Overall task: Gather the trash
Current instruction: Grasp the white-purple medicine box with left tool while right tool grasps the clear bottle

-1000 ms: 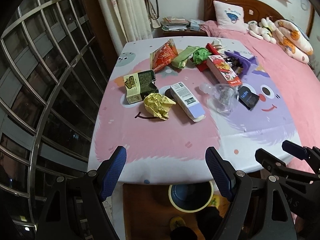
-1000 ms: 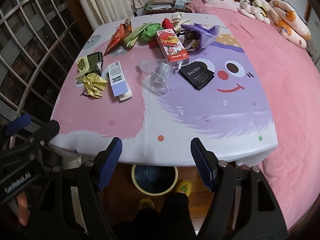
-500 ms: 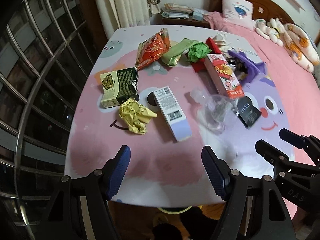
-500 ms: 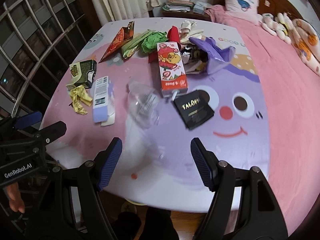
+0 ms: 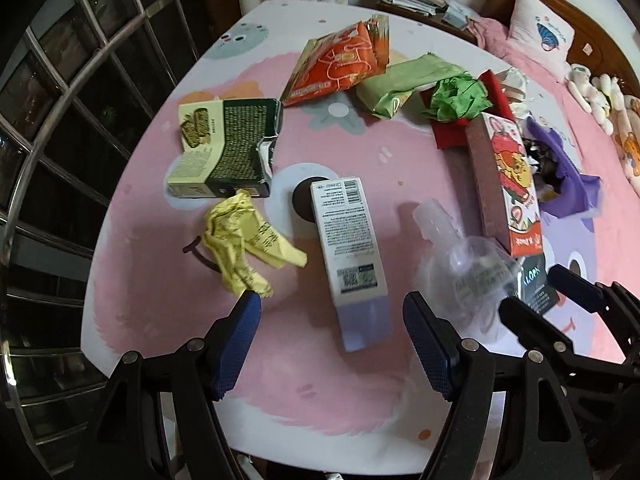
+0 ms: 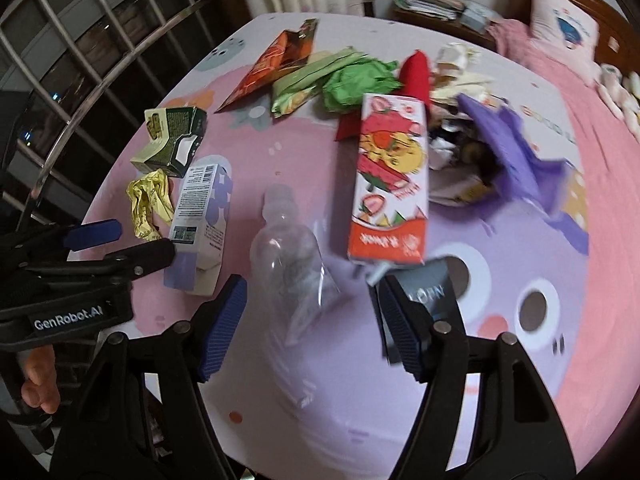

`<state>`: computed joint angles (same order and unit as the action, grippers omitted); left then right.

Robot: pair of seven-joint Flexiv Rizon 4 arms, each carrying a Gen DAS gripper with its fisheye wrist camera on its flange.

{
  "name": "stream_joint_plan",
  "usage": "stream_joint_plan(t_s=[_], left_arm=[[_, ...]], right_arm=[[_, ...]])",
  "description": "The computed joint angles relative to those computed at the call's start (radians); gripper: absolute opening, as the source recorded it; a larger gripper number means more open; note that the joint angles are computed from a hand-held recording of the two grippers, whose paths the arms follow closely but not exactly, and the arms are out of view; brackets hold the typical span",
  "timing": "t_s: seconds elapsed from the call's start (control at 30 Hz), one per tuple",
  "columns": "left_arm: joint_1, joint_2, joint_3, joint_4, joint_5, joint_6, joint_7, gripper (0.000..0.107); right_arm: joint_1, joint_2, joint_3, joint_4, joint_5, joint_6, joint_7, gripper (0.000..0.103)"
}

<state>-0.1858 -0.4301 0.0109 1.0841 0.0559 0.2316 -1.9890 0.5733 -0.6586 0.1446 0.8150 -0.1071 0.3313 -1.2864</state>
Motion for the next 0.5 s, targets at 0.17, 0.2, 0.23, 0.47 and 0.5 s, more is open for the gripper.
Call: stream_joint_plan(t_s=[0.17, 0.2, 0.23, 0.47, 0.5], left_arm=[[-0.003, -0.061, 0.002, -0.067, 0.004, -0.039, -0.025, 0.075], [-0.001, -0.072, 0.001, -0.077, -0.003, -0.045, -0.029, 0.075], [0.0, -0.08, 0.002, -0.083, -0.008, -0.047, -0.033, 0.075], [0.002, -0.121, 0.004, -0.113, -0.022, -0.064, -0.045, 0.068], [0.004, -0.126, 0.003, -0.115, -0.027, -0.064, -0.044, 0.065]], right_arm=[[-0.007, -0.077, 0.018, -0.104, 0.036, -0.058, -0.068, 0.056], [-0.007, -0.082, 0.017, -0.108, 0.044, -0.066, -0.07, 0.055], [-0.009, -0.091, 0.019, -0.121, 0.054, -0.078, -0.075, 0.053], [-0.014, -0.101, 0.029, -0.123, 0.113, -0.067, -0.099, 0.042], [-0.015, -0.099, 0.031, -0.122, 0.119, -0.068, -0.099, 0.04]])
